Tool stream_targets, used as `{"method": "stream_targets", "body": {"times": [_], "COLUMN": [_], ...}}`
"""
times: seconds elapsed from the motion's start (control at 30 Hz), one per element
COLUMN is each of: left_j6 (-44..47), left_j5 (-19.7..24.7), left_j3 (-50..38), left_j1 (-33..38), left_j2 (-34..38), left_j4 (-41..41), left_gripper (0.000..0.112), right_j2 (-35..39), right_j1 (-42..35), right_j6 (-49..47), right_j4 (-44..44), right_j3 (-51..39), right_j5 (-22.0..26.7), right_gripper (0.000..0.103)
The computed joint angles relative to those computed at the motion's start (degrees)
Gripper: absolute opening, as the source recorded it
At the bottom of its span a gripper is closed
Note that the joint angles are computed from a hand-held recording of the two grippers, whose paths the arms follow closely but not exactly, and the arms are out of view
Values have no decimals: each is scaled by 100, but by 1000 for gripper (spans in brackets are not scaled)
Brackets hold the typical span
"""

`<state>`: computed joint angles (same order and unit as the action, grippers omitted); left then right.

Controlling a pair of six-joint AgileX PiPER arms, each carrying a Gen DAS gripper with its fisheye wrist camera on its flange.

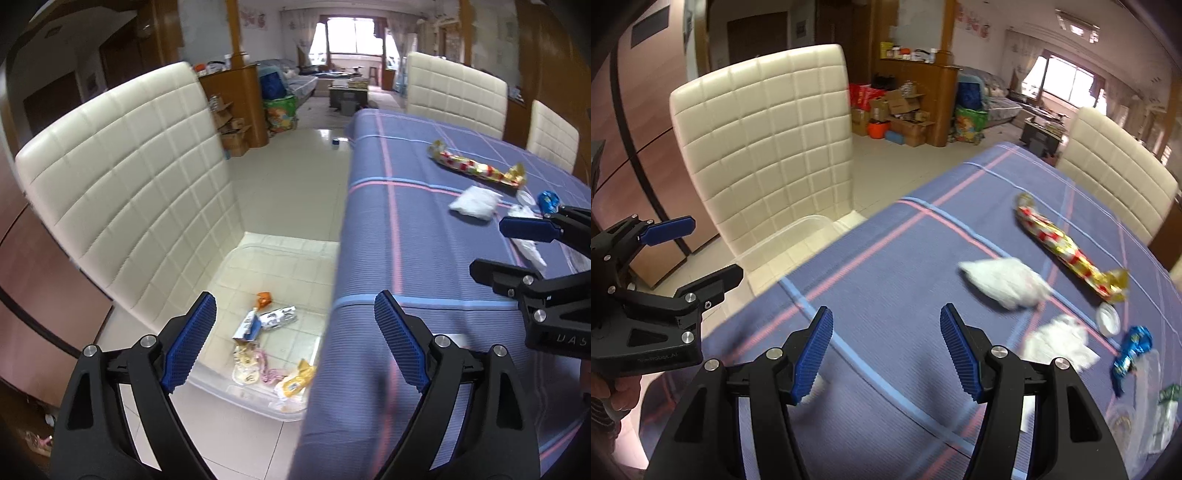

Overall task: Collect trash
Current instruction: 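Open the right tool over the bin to drop the silver blister pack, then move both tools back over the table toward the white tissue and clear lid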

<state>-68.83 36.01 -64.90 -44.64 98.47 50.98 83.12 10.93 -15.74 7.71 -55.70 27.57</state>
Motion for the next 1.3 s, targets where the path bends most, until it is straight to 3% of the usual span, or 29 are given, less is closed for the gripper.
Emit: {"method": "stream_targets", "body": {"times": [0.37, 0.57, 0.73, 0.87, 1.07, 1.17, 1.3], "left_j6": [1409, 2459, 3029, 3433, 3843, 3988, 4313], "left_j5": [532, 872, 1244, 1738, 2386, 2633, 3266], "left_j3": [-2059, -3515, -4678, -5732, -7036, -7529, -8823], "left_j1": [-957, -1213, -1336, -1413, -1403, -1376, -1302], "left_j2": [1248, 2135, 2834, 3454, 4184, 4462, 5152], "left_j4": [-916, -1681, -2191, -2433, -2663, -2741, -2979], "left_gripper": [93, 93, 93, 93, 93, 93, 93], "right_j2": [-730, -449, -214, 19, 186, 229, 184], "right_j1": [-2466, -4230, -5227, -5650, -5617, -5323, -4999], "right_j6": [-1787, -3352, -4226, -4697, -4826, -4751, -4716], "right_j4": [1126, 2262, 2785, 3135, 3216, 3069, 2813], "right_j3": [744, 611, 512, 417, 364, 390, 595], "right_j5": [135, 752, 1385, 1740, 1437, 1033, 421], "right_gripper": [59, 59, 59, 61, 74, 78, 82]}}
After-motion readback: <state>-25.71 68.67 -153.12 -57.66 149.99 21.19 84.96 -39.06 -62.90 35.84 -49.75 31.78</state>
